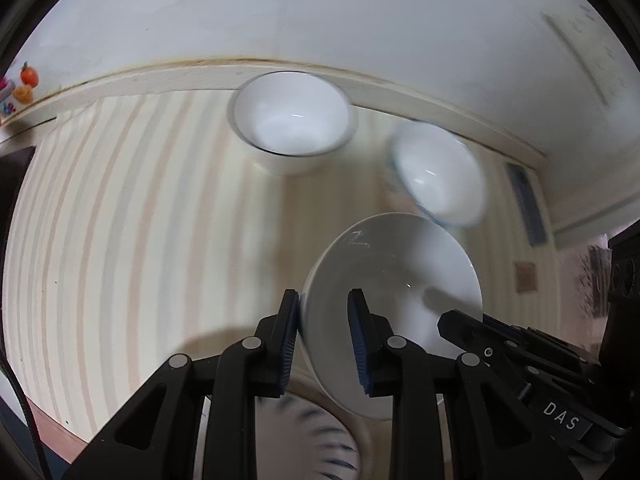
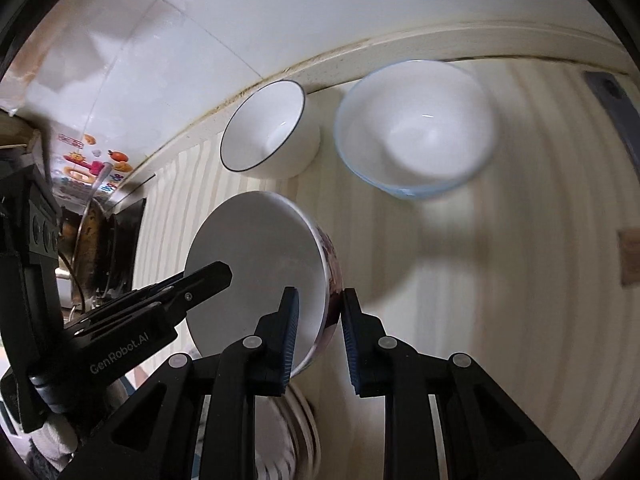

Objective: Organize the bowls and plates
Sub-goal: 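Lift the red-flower bowl with both tools toward the blue-rimmed bowl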

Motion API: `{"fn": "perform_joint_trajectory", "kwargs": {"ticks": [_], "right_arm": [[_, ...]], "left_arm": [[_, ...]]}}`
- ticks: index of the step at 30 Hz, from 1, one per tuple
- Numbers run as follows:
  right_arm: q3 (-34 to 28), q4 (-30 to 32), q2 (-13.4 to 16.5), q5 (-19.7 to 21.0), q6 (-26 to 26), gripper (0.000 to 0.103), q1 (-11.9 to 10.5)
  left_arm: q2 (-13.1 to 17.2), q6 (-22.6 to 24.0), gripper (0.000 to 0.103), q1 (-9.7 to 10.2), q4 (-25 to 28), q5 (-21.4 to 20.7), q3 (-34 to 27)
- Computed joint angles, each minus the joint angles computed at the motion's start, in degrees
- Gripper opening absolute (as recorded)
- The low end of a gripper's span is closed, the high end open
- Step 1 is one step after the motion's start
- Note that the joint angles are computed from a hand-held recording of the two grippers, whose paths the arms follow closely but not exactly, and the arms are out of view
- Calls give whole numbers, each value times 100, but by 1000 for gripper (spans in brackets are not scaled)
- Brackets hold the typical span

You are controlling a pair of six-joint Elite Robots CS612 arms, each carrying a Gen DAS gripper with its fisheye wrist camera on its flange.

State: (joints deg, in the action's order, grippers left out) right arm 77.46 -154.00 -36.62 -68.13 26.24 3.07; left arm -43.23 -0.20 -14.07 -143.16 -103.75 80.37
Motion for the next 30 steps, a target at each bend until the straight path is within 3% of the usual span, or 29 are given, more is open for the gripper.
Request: {"fn": "perform_joint_trajectory", "kwargs": {"ticks": [7,11,22,30], "right_arm": [[1189,-499,-704,-249,38,24,-134],[1660,-659,-911,-255,135,24,-192],[2204,-706,-973,-188,285,24,-314],[2230,-634,-941,-128,257,24,-338]], "left_arm": [[-325,476,22,-235,-129,-98,563],[-378,671,22,-339,-42,-67,762],[-398,1047,22,-621,87,316,1083],[-366,1081,22,-670,151,454,1090]]}}
